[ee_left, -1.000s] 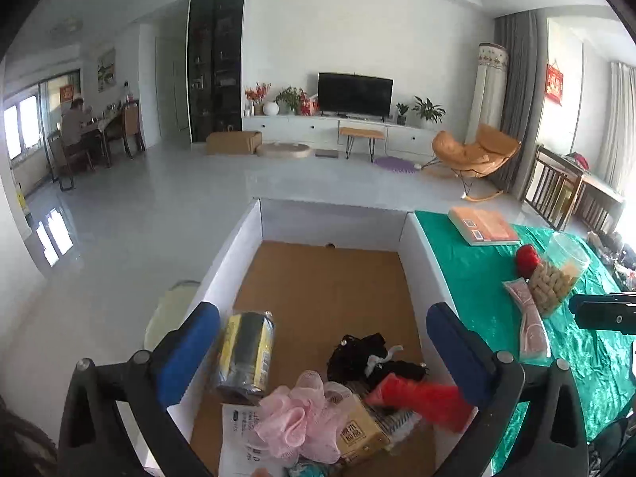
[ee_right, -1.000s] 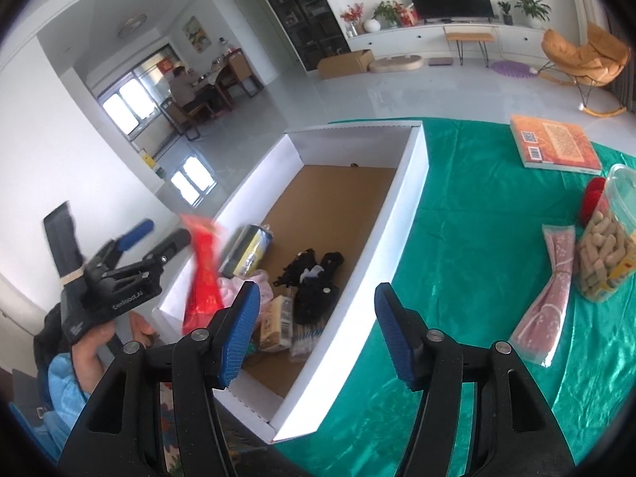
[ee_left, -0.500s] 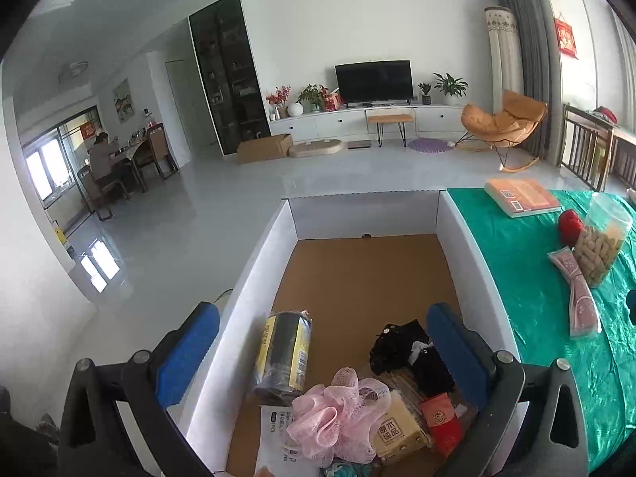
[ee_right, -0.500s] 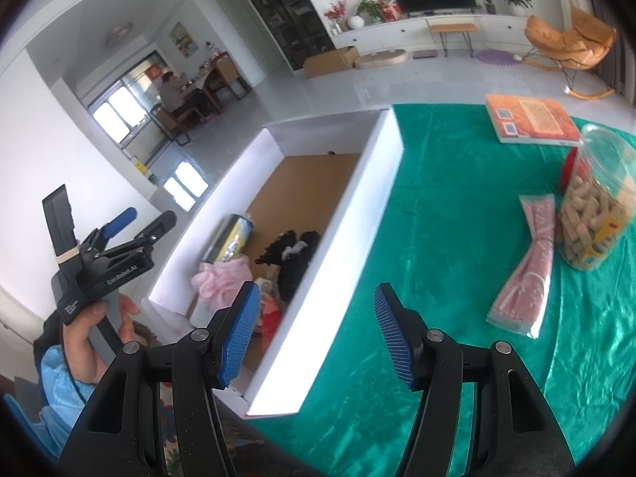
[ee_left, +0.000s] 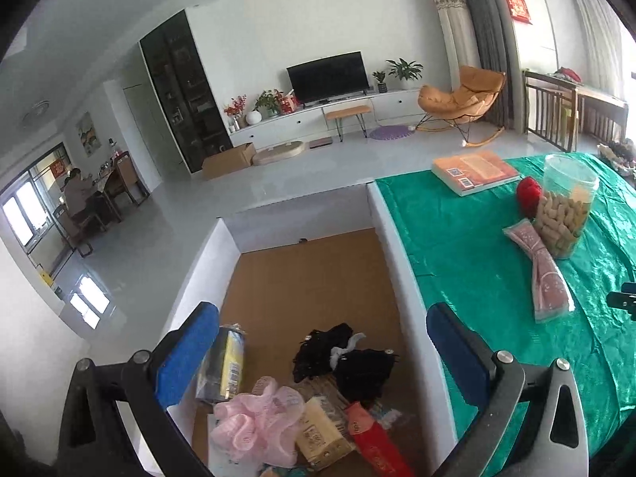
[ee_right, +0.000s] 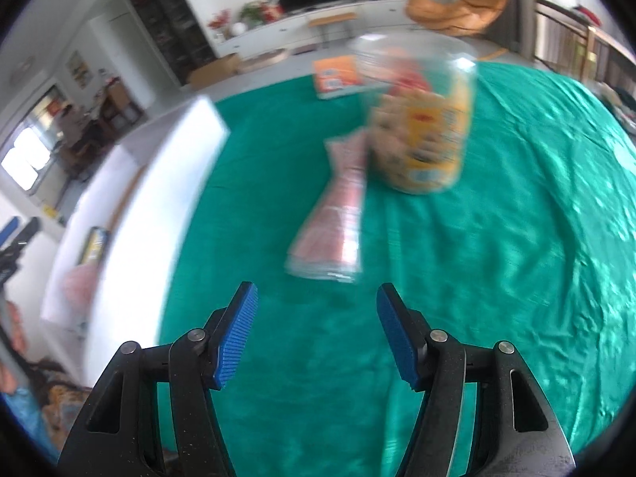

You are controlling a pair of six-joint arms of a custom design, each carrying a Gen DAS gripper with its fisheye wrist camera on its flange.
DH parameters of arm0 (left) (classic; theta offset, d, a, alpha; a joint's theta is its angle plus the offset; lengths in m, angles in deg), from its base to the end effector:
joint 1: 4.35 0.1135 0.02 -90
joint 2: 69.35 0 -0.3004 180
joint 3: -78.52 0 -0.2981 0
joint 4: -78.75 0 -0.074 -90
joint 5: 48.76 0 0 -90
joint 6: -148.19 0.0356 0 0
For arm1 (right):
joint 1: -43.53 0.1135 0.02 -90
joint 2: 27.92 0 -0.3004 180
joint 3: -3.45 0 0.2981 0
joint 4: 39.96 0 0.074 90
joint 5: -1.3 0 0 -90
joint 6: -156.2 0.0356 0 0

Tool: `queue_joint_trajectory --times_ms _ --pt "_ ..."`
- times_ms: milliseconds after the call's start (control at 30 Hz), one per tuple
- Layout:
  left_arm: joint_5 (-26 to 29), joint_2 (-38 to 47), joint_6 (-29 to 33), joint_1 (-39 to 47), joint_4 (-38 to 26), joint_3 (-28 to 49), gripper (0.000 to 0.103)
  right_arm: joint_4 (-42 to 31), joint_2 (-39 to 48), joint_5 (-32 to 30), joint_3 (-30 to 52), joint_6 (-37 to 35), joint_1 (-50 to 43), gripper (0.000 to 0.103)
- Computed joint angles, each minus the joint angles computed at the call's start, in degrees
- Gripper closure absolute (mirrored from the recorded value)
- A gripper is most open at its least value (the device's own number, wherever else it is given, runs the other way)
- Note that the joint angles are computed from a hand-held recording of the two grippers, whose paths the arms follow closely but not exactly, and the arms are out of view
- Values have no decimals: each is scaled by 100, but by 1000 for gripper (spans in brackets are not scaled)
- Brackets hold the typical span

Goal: Organize soft objects
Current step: 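Move both open tools back over the table toward the pink towel packet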

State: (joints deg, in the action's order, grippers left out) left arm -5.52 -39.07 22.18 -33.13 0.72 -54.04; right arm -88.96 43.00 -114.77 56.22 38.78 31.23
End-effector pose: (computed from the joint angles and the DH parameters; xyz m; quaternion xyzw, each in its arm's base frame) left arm 0.0943 -0.0222 0.2670 -0.1556 0.8803 0.2006 0.4007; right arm 0.2439 -0.0372 0.2069 -0.1699 0.9407 0.1424 0.2566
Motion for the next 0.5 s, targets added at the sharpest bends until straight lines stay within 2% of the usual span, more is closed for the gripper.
queue_joint_trajectory --times_ms 133,267,333,400,433,500 --pt "231 666 -943 -1239 298 131 0 1521 470 581 -485 -152 -613 37" --pt "1142 1320 -1242 -1980 1408 42 0 2776 926 740 -941 -296 -1249 37" --pt "1832 1822 -1245 -2068 2275 -128 0 2747 1101 752 -867 -231 -1405 37" --pt "2537 2529 -1254 -1939 3201 -329 0 2705 991 377 -833 -177 -1616 37" --pt "2710 2846 -1254 -1845 3569 -414 0 2747 935 348 -852 -140 -1646 37" --pt "2720 3556 -1370 -1665 4101 -517 0 2723 994 333 -799 -119 -1667 37"
